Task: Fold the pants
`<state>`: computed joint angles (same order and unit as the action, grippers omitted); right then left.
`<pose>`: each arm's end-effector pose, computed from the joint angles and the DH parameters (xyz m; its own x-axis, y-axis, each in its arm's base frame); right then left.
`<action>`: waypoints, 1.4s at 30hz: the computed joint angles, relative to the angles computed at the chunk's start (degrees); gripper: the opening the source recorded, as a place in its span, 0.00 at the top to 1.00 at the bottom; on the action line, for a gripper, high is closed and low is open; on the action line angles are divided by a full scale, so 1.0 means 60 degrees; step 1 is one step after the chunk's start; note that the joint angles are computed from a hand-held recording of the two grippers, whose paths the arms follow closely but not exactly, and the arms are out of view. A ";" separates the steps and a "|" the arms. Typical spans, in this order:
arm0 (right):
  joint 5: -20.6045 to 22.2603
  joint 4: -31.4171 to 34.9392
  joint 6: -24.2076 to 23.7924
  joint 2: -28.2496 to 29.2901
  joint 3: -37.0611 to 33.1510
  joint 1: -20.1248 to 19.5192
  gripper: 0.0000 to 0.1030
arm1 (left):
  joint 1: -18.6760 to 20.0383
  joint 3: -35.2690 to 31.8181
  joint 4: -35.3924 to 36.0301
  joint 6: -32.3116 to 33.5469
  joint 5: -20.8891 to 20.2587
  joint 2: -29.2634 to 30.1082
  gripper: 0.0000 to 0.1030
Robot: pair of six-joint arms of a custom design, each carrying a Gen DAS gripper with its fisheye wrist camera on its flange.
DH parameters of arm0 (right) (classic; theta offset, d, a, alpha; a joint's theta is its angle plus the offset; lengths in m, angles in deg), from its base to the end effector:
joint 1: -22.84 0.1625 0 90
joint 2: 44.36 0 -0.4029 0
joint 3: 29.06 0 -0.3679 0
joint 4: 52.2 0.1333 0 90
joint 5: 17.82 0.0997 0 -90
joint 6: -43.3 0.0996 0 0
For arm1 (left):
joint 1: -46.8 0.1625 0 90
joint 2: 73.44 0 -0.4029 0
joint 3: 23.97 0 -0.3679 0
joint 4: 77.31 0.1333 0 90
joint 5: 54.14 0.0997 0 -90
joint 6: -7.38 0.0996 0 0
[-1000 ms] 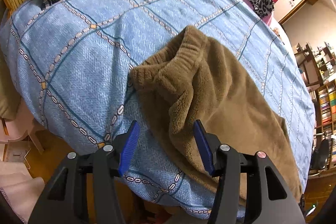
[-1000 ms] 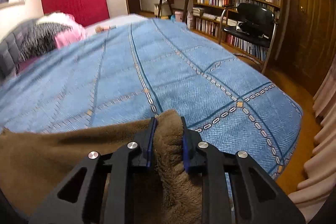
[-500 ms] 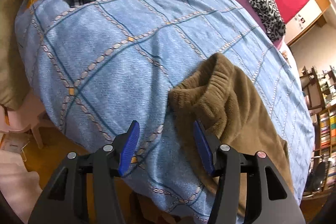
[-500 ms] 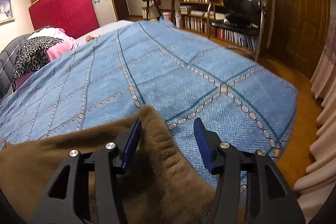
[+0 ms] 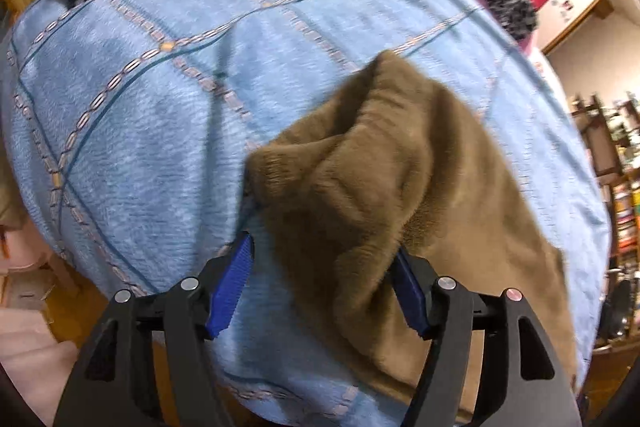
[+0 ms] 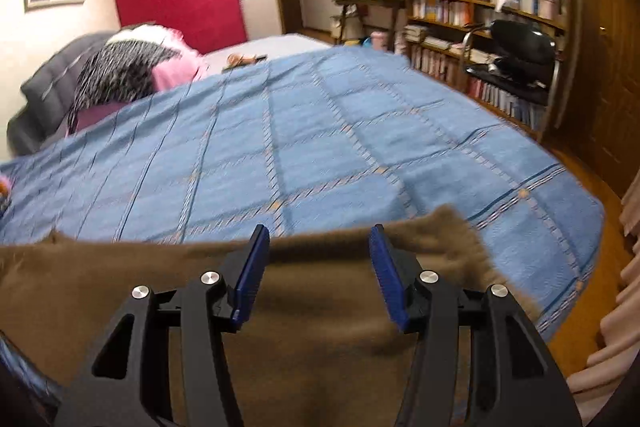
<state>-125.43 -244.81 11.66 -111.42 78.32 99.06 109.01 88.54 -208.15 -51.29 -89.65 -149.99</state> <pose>-0.0351 -0.5762 0.3396 -0.7919 0.1778 0.5842 -0.3578 0.6400 -0.6799 -0.0415 -0.5385 0.2892 -0.6808 -0.6440 -0.3491 -0.2250 0.6373 -0.7370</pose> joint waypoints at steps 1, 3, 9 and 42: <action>-0.0074 0.0079 0.0023 0.0065 0.0026 -0.0007 0.48 | 0.0006 0.0108 -0.0148 0.0111 0.0012 -0.0043 0.36; -0.0523 0.0155 -0.0021 0.0308 0.0020 -0.0031 0.48 | -0.0041 0.0331 -0.0365 0.0324 0.0095 -0.0160 0.37; -0.0718 0.0653 0.0483 0.0395 0.0066 -0.0314 0.48 | -0.0320 0.0471 0.0732 -0.0222 0.0314 -0.0561 0.37; 0.1803 -0.0645 0.4232 -0.2440 0.2281 -0.2579 0.41 | -0.2027 -0.2715 -0.3607 0.5428 -0.2691 0.5156 0.29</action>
